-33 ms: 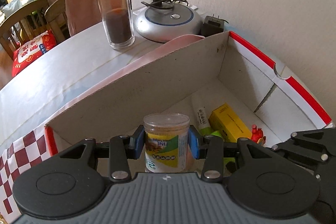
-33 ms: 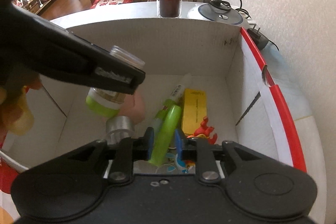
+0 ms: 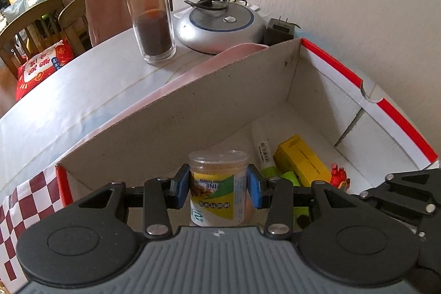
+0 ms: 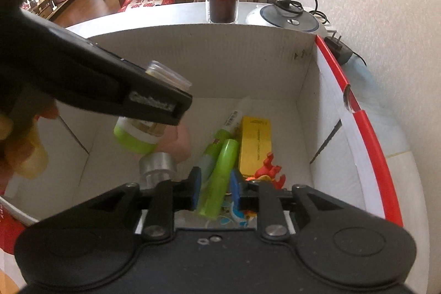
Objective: Organize rigid objects
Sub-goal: 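Lower and open the right tool releasing the highlighter while the left releases the jar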
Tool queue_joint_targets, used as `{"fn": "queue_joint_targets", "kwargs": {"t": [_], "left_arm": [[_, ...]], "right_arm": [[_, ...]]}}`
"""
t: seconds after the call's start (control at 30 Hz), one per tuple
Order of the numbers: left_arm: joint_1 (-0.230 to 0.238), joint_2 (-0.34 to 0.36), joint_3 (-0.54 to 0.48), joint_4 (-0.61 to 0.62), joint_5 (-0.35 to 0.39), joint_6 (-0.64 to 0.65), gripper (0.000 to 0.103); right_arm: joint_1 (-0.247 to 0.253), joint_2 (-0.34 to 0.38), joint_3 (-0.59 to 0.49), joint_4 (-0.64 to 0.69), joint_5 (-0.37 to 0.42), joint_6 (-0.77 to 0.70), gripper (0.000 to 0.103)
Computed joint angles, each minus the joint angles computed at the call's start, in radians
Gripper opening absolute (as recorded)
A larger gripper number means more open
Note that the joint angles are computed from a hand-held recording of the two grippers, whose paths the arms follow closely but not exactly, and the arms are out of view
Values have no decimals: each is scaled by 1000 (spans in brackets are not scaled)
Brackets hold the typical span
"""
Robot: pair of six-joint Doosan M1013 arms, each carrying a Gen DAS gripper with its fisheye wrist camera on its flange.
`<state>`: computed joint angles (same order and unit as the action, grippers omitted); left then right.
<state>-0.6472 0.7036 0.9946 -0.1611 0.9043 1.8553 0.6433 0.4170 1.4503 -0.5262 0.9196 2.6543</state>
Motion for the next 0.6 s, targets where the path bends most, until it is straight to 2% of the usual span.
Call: {"fn": "queue_joint_targets", "kwargs": {"t": [0.17, 0.23, 0.6], "left_arm": [[-2, 3, 0, -6, 9, 4, 44], [-2, 1, 3, -7, 7, 1, 53], [16, -45, 61, -91, -47, 28, 53]], "right_arm": [[-1, -10, 11, 13, -9, 5, 33], [-2, -14, 14, 12, -13, 13, 36], [5, -32, 25, -32, -7, 69, 46]]}}
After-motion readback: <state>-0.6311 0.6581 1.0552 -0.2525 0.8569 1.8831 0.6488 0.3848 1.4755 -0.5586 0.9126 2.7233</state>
